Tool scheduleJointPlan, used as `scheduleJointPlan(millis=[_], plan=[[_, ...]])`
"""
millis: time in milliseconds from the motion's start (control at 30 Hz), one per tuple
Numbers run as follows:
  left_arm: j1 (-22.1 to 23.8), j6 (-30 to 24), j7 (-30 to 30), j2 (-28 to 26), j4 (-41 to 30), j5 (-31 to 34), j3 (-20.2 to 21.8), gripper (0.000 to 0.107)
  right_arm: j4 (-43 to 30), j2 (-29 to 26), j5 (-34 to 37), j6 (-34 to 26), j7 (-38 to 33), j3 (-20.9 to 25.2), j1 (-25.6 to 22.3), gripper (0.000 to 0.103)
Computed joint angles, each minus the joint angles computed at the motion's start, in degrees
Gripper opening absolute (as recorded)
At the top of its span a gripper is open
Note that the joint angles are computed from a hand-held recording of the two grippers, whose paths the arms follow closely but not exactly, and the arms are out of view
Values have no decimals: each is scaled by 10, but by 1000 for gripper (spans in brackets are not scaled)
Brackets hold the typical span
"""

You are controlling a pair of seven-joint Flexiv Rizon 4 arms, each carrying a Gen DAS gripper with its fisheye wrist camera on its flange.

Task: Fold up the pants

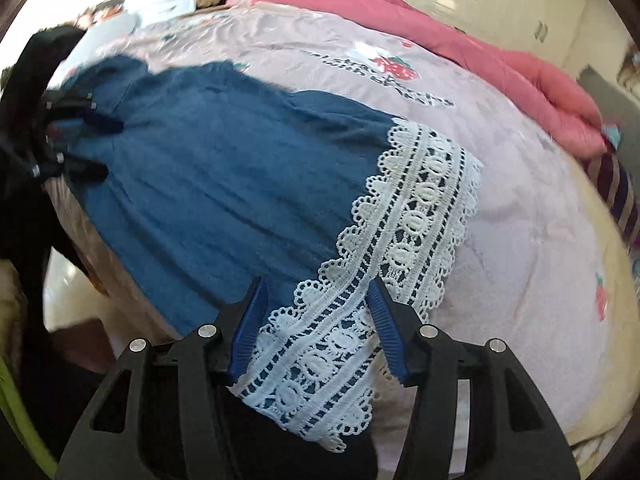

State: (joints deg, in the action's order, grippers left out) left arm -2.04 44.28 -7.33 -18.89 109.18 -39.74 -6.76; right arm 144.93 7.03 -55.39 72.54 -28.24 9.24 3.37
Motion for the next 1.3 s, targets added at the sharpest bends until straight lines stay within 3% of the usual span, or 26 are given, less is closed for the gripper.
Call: scheduleJointPlan(millis=[33,100,133,200,233,333,433,533,600,767,867,967,1033,1200,1300], plan=[[0,-2,-1,0,-2,1,0,78,-1,-1,6,3,-4,-1,1,52],[-1,-10,-16,3,-5,4,2,79,6,14,85,35,-38,-5,10,53],[-1,-15,-23,7,-6,4,3,86,12,24,101,68,-37,-8,3,58],[4,-31,-16,24,-2,-25,-2,92,21,40,83,126,-9,-4,-38,73],[3,-31,-3,32,1,-39,-4,92,19,49,73,138,1,1,-61,75],[-12,-12,50,60,25,-87,-9,93,5,58,142,112,-40,-5,-55,75],[-33,-24,79,77,38,-109,-9,93,-28,29,320,104,-157,-55,15,75],[-62,-11,116,90,62,-127,-12,93,-68,0,429,81,-241,-79,45,75],[-82,0,139,96,77,-137,-15,93,-89,-23,465,79,-281,-81,43,75],[-123,28,167,100,106,-150,-23,93,-186,-79,669,16,-494,-75,48,76],[-139,44,189,101,122,-164,-26,93,-214,-103,675,-24,-522,-57,30,75],[-150,52,201,100,132,-169,-27,93,-214,-105,652,-34,-515,-42,20,55],[-152,50,206,99,135,-167,-26,93,-219,-102,680,-40,-540,-33,14,41],[-163,68,214,94,141,-188,-33,91,-217,-93,657,-40,-519,-30,15,30],[-170,81,218,90,141,-203,-37,81,-233,-93,673,-49,-516,-30,15,27]])
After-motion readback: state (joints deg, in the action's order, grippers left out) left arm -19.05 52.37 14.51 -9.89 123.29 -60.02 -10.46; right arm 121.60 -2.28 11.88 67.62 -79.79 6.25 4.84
